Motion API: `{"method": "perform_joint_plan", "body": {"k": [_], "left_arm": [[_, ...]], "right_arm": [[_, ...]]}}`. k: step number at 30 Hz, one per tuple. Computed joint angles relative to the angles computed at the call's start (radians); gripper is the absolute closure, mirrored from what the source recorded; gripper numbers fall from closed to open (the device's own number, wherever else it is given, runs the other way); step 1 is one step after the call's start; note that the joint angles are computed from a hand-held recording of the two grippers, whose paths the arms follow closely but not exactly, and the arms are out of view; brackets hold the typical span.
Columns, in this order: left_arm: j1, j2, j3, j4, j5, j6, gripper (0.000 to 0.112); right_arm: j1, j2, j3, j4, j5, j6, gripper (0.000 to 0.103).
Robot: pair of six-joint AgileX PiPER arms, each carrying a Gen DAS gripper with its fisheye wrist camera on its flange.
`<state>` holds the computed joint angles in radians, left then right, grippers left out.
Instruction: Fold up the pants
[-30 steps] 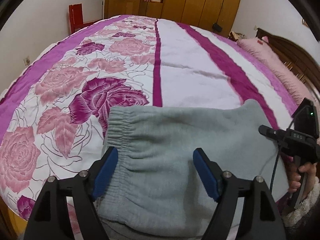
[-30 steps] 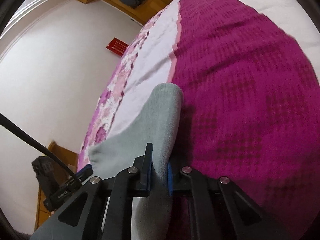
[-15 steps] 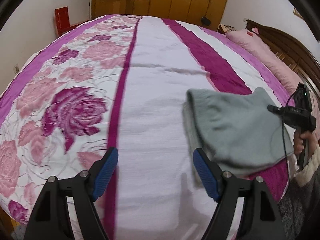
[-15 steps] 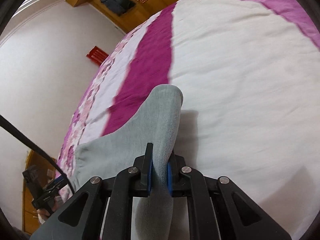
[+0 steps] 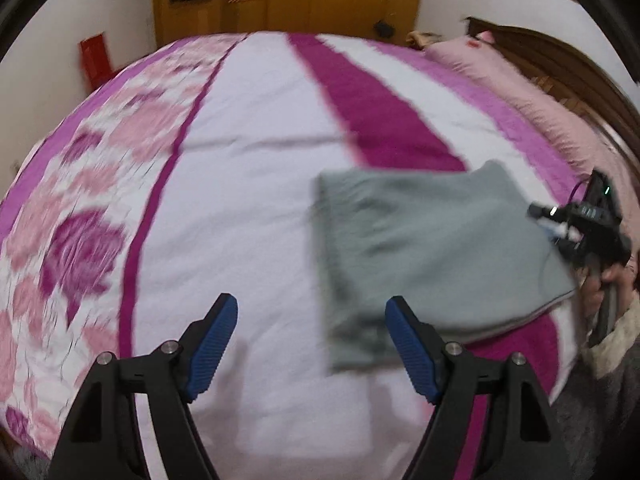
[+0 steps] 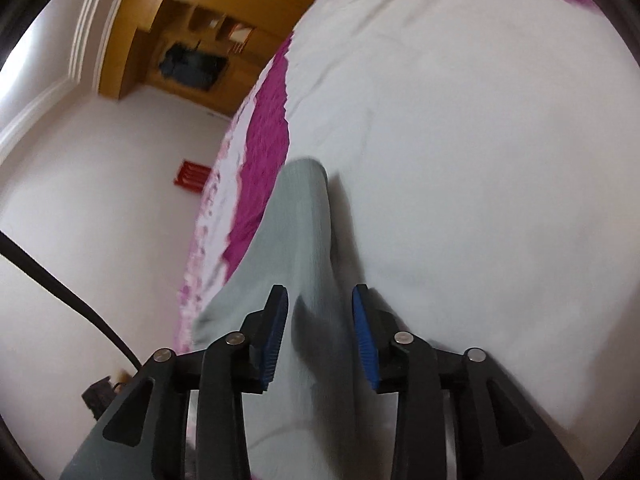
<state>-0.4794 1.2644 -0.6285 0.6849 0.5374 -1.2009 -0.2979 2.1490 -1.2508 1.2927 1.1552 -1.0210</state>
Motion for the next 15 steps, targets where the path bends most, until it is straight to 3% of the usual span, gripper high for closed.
{"method": "perform_joint_plan", "body": {"k": [3, 7, 10, 13, 14, 15], "left_arm": [[-0.067, 0.101, -0.143, 0.021, 0.026, 0.019, 0.032], [-0.122, 0.275, -0.333, 0.021, 0.003, 0.056, 0.032], [-0.14, 0.404, -0.452, 0.011, -0.012, 0.07, 0.032], [-0.147, 0.494, -0.516, -0.007, -0.036, 0.055, 0.045], [-0.144, 0.508, -0.519, -0.005, -0.054, 0.047, 0.058], [-0.145, 0.522, -0.523, 0.016, -0.065, 0.016, 0.078]], "right_arm": [[-0.042, -0.05, 0.169, 0.067, 0.021, -0.095, 0.071], [-0.093, -0.142, 0.478, 0.267, 0.017, -0.395, 0.071], [-0.112, -0.154, 0.576, 0.37, 0.041, -0.496, 0.071], [-0.097, -0.132, 0.559, 0.396, 0.043, -0.451, 0.071], [-0.091, -0.125, 0.552, 0.407, 0.044, -0.443, 0.071], [-0.082, -0.123, 0.549, 0.419, 0.038, -0.443, 0.071]]}}
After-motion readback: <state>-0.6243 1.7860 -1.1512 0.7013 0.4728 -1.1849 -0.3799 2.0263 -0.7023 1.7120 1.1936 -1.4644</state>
